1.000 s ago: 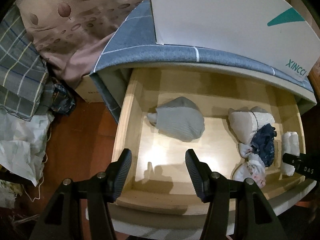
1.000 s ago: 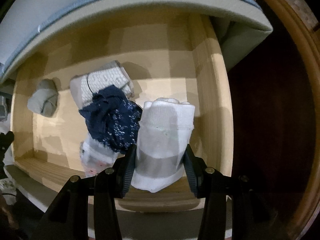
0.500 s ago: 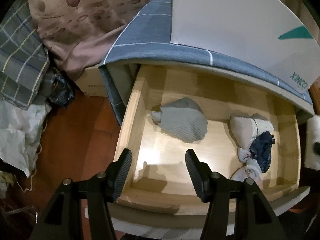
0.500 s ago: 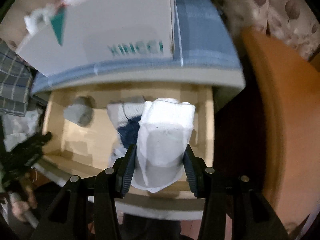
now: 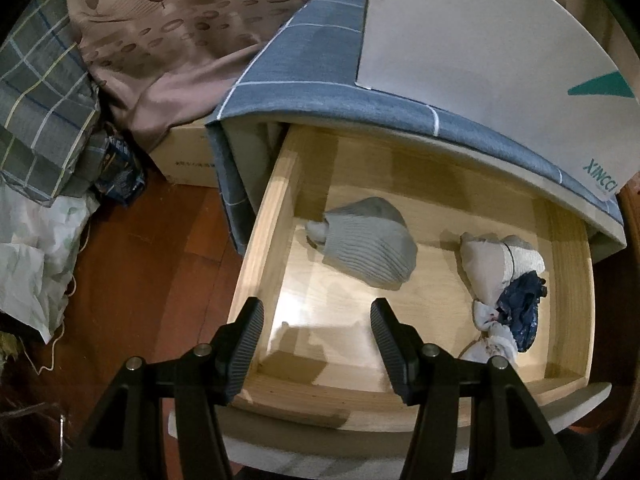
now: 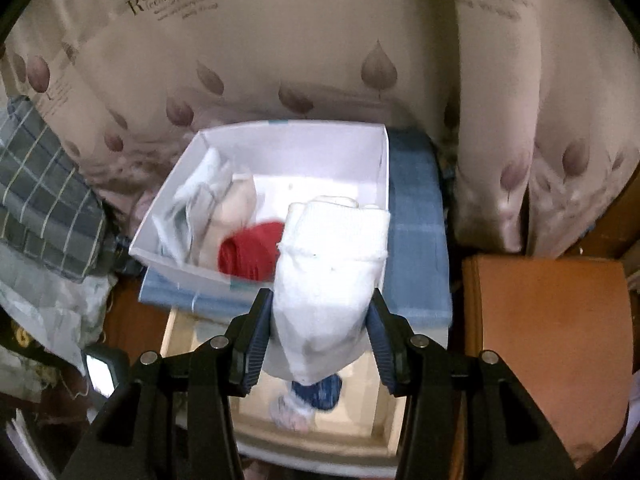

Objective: Take underwear out of drawer
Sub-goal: 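Lift the white folded cloth into the shoebox and open the right gripper, then return the right gripper to the drawer and grasp the navy lace underwear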

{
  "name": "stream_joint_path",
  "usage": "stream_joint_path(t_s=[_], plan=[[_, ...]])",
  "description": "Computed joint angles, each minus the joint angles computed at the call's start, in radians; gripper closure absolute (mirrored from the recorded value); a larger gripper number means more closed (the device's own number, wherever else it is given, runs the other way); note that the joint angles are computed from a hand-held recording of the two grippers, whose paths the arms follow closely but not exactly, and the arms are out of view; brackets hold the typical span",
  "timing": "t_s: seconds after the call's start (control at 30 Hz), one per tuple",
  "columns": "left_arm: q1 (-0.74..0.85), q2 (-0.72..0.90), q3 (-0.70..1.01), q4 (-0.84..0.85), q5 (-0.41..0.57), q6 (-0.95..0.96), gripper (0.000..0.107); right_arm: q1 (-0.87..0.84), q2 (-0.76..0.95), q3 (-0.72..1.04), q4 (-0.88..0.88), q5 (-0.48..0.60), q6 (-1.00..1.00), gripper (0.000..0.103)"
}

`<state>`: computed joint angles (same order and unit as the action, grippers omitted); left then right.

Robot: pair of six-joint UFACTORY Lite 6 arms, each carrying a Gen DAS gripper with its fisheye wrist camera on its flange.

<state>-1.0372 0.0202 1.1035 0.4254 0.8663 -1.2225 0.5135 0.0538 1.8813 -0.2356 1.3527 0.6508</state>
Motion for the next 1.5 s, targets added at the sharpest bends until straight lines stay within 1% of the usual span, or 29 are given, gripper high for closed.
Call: stream_joint_path(t_s=[0.07,0.1,0.2,0.37,0.47,0.6,0.73,0.87,0.93,1.03,1.17,1.23,1.33,1.43,1.5], plan=[[0.004,-0.007,-0.006,-0.002,-0.001,-0.004,0.05,-0.03,0.101,0.116,-0.001,0.018,-0.035,0.06],[0.007,-0.008,-0.009,-0.007,-0.002,-0.001,0.05,-0.04,0.134,0.147,0.004,0.02,-0.045,0.06],[0.019,-0.006,-0.013,-0.028,-0.005,0.016,0.05,-0.103,0.282,0.291,0.093,0.042,-0.097,0.06],[0.033,-0.024,-0.033,-0.043,-0.026,0.019,0.05,-0.116,0.444,0.375,0.094,0.044,-0.115,0.06],[0.04,-0.036,-0.046,-0.052,-0.043,0.018,0.05,-0.125,0.507,0.396,0.104,0.04,-0.115,0.06],[0.052,-0.052,-0.06,-0.062,-0.061,0.019,0.05,-0.142,0.551,0.371,0.114,0.02,-0.11,0.059],[0.057,-0.052,-0.061,-0.074,-0.069,0.033,0.05,-0.158,0.549,0.32,0.124,-0.014,-0.114,0.057],[0.058,-0.046,-0.057,-0.077,-0.069,0.039,0.05,-0.148,0.561,0.341,0.119,-0.006,-0.118,0.055],[0.057,-0.043,-0.055,-0.076,-0.069,0.035,0.05,-0.15,0.563,0.355,0.119,0.001,-0.116,0.052],[0.055,-0.039,-0.052,-0.079,-0.066,0.034,0.05,-0.144,0.539,0.357,0.111,0.006,-0.109,0.052],[0.052,-0.037,-0.053,-0.078,-0.066,0.024,0.05,-0.136,0.415,0.263,0.123,-0.014,-0.11,0.051],[0.051,-0.029,-0.048,-0.081,-0.065,0.026,0.05,-0.118,0.341,0.204,0.13,-0.018,-0.115,0.048],[0.051,-0.024,-0.045,-0.084,-0.062,0.032,0.05,-0.081,0.186,0.042,0.135,-0.043,-0.097,0.046],[0.05,-0.017,-0.042,-0.083,-0.058,0.034,0.05,-0.025,-0.004,-0.191,0.149,-0.091,-0.065,0.045],[0.051,-0.014,-0.042,-0.086,-0.056,0.035,0.05,0.009,-0.095,-0.327,0.153,-0.116,-0.036,0.044]])
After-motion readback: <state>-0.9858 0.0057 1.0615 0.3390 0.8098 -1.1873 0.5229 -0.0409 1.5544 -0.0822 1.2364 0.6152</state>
